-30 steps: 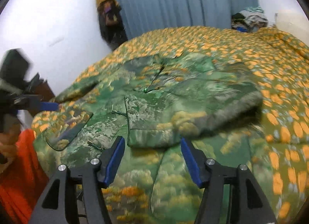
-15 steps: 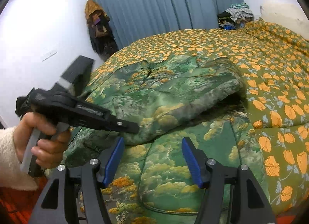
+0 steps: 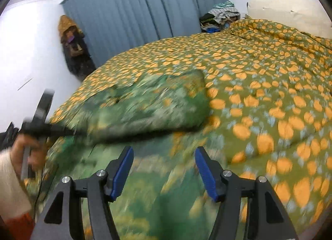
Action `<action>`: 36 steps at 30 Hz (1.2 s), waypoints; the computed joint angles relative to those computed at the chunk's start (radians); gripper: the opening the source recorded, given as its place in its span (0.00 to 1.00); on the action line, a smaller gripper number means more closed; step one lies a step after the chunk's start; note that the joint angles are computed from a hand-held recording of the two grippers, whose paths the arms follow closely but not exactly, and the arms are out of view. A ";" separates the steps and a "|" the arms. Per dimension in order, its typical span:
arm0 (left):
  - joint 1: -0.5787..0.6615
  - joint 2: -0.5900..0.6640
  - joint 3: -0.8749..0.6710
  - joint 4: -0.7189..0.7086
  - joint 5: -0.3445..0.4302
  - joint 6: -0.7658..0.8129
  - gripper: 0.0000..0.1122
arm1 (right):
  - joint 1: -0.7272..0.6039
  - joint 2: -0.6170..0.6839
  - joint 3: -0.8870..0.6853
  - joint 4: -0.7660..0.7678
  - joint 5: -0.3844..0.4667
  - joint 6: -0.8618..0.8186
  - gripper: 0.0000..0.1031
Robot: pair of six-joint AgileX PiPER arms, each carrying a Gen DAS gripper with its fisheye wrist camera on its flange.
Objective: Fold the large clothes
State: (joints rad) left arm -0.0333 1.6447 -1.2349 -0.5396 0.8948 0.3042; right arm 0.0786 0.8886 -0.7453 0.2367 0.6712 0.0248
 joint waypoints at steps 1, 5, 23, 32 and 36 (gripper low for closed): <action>-0.010 -0.006 0.013 0.002 -0.019 0.000 0.20 | -0.016 0.060 -0.037 0.004 -0.012 -0.023 0.61; -0.038 -0.020 0.082 0.012 -0.106 0.009 0.24 | -0.052 0.377 -0.229 0.119 -0.089 -0.205 0.61; -0.036 -0.061 0.239 -0.123 -0.284 0.190 0.26 | 0.004 0.761 -0.604 0.003 0.063 -0.126 0.60; -0.047 -0.063 0.241 -0.106 -0.299 0.175 0.26 | 0.043 1.038 -0.737 -0.076 0.038 -0.002 0.59; -0.041 -0.065 0.246 -0.125 -0.299 0.193 0.26 | 0.060 0.984 -0.675 -0.103 0.002 0.026 0.60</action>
State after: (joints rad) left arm -0.0746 1.5800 -0.9893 -0.6647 0.5963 0.4975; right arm 0.1384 1.8731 -1.4200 0.1334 0.6733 0.0511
